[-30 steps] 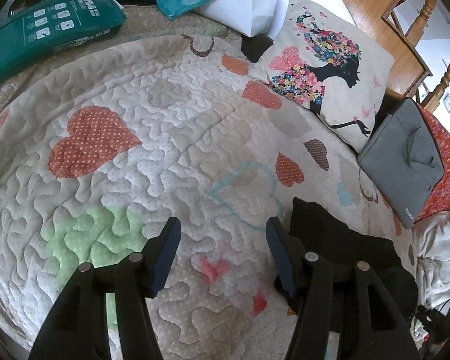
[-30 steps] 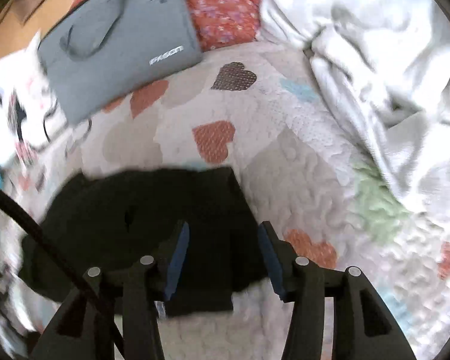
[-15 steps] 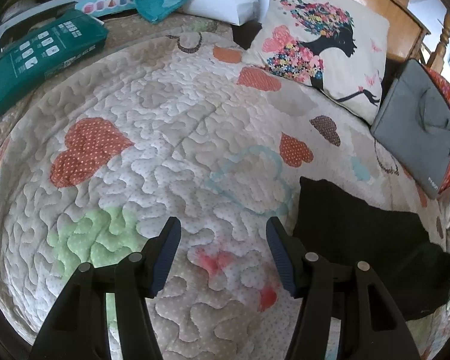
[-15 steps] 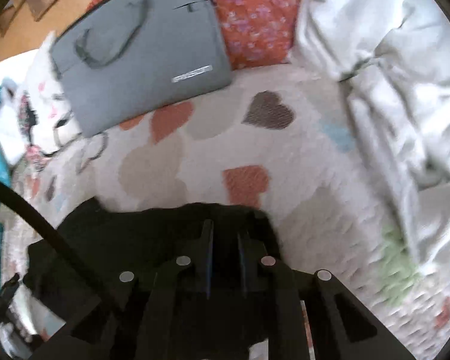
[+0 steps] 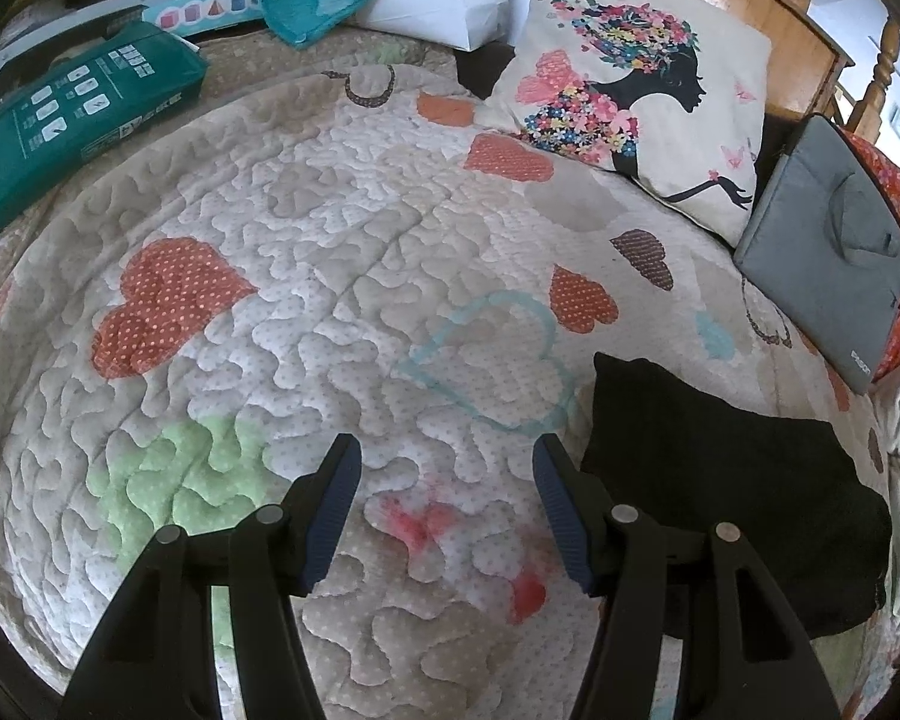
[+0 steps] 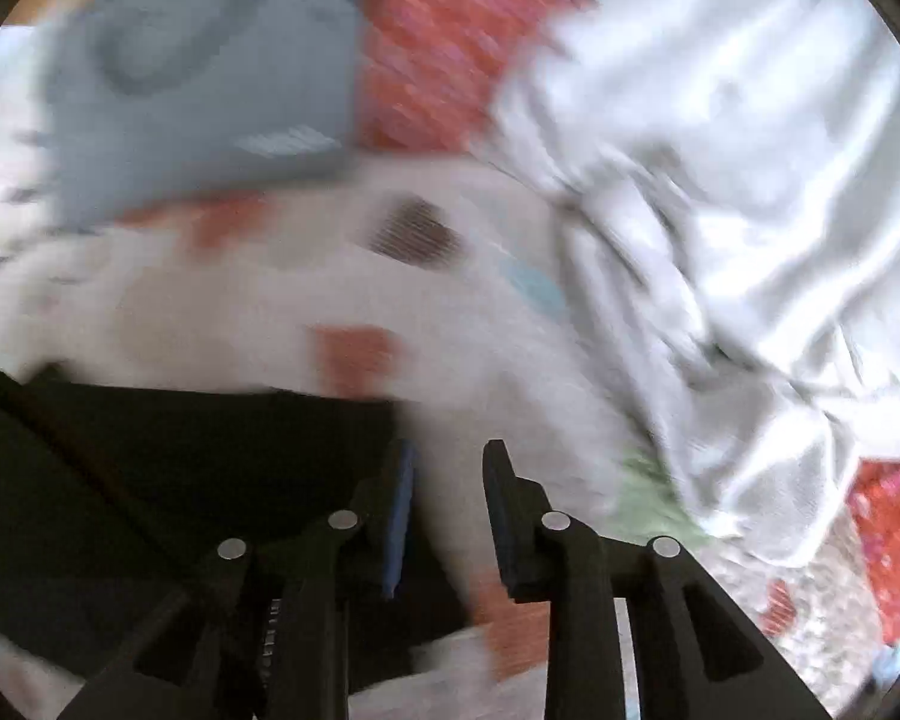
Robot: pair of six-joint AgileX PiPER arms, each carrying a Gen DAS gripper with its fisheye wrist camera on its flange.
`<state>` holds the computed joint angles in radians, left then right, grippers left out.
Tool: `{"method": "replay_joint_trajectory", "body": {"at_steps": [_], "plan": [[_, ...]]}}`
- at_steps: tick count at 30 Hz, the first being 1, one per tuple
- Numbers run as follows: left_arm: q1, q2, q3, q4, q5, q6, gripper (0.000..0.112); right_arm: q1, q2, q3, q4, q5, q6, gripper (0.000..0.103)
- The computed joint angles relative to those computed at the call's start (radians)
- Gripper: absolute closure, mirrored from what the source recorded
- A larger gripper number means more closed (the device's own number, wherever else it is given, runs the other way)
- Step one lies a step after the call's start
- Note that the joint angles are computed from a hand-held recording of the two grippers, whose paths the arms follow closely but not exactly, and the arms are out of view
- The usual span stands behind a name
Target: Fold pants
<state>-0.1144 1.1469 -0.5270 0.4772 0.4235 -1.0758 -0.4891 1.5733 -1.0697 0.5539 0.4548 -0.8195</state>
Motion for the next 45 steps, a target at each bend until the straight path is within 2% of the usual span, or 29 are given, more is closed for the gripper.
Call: {"method": "replay_joint_trajectory", "body": {"at_steps": [3,5,7,9,11,14,15,17,18,20,21,24,26,29,31,33,35,37,40,41,42,44,45], "plan": [[-0.02,-0.004,-0.004,0.023,0.014,-0.016,0.053,0.02,-0.042,0.017,0.237,0.274,-0.238,0.071],[-0.051,-0.007,-0.007,0.064,0.038,-0.056,0.053,0.093,-0.064,0.063,0.255,0.368,-0.281,0.071],[-0.061,-0.015,-0.005,0.06,0.042,-0.051,0.053,0.191,-0.105,0.142,0.244,0.343,-0.323,0.068],[-0.053,-0.022,-0.002,0.025,0.029,-0.009,0.053,0.282,-0.14,0.23,0.256,0.284,-0.366,0.058],[-0.043,-0.022,0.001,0.0,0.014,0.018,0.053,0.391,-0.154,0.305,0.252,0.179,-0.36,0.058],[-0.026,-0.027,0.003,-0.046,0.004,0.059,0.053,0.479,-0.151,0.373,0.189,0.039,-0.294,0.059],[-0.019,-0.038,0.009,-0.061,-0.001,0.075,0.053,0.475,-0.172,0.391,0.195,0.042,-0.305,0.059],[0.008,-0.059,0.021,-0.124,-0.023,0.141,0.053,0.428,-0.199,0.407,0.18,0.138,-0.336,0.061],[0.025,-0.065,0.026,-0.164,-0.035,0.182,0.053,0.427,-0.198,0.404,0.157,0.159,-0.332,0.06],[0.045,-0.074,0.026,-0.209,-0.043,0.221,0.053,0.44,-0.216,0.417,0.054,0.175,-0.302,0.06],[0.039,-0.081,0.022,-0.203,-0.034,0.212,0.053,0.435,-0.212,0.398,0.003,0.217,-0.271,0.061],[-0.088,-0.113,0.001,-0.039,0.007,0.027,0.053,0.299,-0.202,0.265,0.055,0.411,-0.33,0.061],[-0.195,-0.093,-0.028,-0.009,-0.006,-0.021,0.053,0.251,-0.177,0.167,0.093,0.451,-0.314,0.059],[-0.344,0.032,-0.096,0.007,-0.069,-0.038,0.053,0.297,-0.056,-0.035,0.069,0.397,-0.185,0.044],[-0.414,0.144,-0.159,0.041,-0.08,-0.058,0.052,0.373,0.077,-0.196,-0.04,0.372,-0.019,0.044],[-0.474,0.252,-0.218,0.147,-0.053,-0.145,0.052,0.45,0.183,-0.314,-0.167,0.341,0.135,0.044],[-0.483,0.341,-0.256,0.115,-0.035,-0.102,0.052,0.519,0.297,-0.449,-0.316,0.361,0.292,0.044],[-0.481,0.384,-0.248,0.094,-0.057,-0.063,0.053,0.582,0.421,-0.587,-0.478,0.405,0.417,0.05],[-0.504,0.366,-0.225,0.18,-0.053,-0.12,0.052,0.61,0.525,-0.785,-0.535,0.512,0.464,0.054],[-0.501,0.361,-0.219,0.17,-0.061,-0.107,0.052,0.624,0.544,-0.834,-0.591,0.518,0.519,0.081],[-0.491,0.354,-0.208,0.15,-0.079,-0.084,0.052,0.638,0.591,-0.923,-0.687,0.543,0.608,0.092],[-0.475,0.333,-0.18,0.11,-0.108,-0.037,0.052,0.645,0.663,-1.051,-0.771,0.606,0.683,0.091],[-0.471,0.321,-0.169,0.087,-0.117,-0.012,0.052,0.635,0.675,-1.074,-0.755,0.621,0.674,0.091]]}}
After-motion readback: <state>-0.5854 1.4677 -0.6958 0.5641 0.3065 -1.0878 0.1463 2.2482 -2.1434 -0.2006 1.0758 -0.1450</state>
